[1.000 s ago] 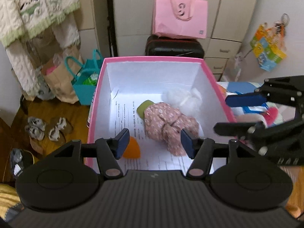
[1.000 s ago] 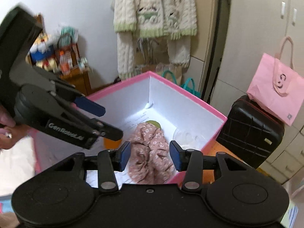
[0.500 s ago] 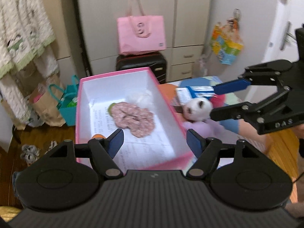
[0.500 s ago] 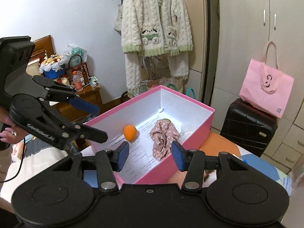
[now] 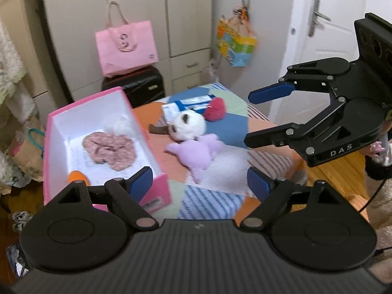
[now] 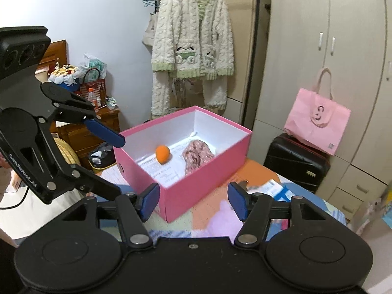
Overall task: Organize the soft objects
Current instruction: 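Move both tools back toward the lilac plush toy on the table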
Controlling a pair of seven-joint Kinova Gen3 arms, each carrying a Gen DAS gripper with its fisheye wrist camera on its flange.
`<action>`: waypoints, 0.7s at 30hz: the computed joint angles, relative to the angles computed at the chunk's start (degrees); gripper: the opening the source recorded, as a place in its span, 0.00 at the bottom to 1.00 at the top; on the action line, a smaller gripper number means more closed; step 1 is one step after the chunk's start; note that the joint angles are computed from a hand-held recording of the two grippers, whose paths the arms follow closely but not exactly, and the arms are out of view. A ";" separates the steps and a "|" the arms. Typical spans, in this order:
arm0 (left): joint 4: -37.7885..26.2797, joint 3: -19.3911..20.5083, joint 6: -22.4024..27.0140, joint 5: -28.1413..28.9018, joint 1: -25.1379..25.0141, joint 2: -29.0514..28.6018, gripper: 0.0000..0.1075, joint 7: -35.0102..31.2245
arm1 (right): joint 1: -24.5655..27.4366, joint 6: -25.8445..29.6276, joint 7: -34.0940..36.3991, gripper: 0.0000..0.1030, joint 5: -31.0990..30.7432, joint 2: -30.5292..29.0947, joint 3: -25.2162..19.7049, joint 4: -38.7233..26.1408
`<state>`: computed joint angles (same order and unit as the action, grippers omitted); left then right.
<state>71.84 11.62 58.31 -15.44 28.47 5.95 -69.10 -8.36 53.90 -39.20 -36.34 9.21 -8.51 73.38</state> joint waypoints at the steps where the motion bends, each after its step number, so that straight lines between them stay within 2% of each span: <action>1: -0.11 0.23 0.04 -0.08 0.30 0.21 0.79 0.01 | 0.71 -0.40 1.16 0.66 -0.75 -0.69 0.12 1.28; 7: -1.49 0.41 -0.48 1.25 1.50 2.69 0.81 -1.18 | 3.28 -1.06 7.25 0.69 -5.02 -3.25 1.82 7.02; 16: -6.28 -1.04 1.23 8.71 0.43 8.74 0.81 -5.98 | 5.67 -0.27 14.52 0.70 -9.48 -2.10 3.50 11.47; 21: -6.72 -2.58 -0.53 7.46 1.98 10.85 0.80 -4.37 | 7.04 0.53 18.01 0.70 -10.78 -0.09 3.11 11.89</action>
